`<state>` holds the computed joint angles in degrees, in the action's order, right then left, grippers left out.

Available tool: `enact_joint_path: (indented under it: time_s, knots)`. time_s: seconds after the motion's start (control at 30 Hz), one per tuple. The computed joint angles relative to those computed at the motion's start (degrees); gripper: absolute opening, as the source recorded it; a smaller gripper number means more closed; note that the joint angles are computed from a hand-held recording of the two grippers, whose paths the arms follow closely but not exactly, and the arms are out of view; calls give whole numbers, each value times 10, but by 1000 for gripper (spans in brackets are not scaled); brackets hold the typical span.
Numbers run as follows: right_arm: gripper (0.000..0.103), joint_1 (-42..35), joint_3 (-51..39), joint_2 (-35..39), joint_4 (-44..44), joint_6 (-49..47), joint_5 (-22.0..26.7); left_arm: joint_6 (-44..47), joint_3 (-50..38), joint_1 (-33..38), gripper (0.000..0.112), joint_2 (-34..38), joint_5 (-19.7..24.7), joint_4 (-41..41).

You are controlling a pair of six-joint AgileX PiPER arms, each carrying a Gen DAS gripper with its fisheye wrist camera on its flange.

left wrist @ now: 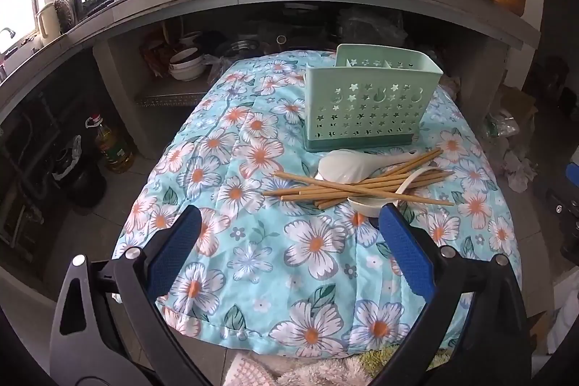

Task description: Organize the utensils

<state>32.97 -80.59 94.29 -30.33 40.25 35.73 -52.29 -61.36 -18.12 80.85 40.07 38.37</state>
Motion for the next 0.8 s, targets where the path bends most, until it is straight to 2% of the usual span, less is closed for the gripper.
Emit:
enact_joint_path:
  time_s: [0.17,0.33,0.8]
  knots:
    - [97,0,-1,1,-1,1,2,-13,20,-11,95,-21,-19,15]
    - [97,0,-2,0,1,-3,2,31,9,-7,95,-25,-39,-1]
    - [97,0,2,0,-5,4,-1,-3,15,-19,95,-35,-33,40]
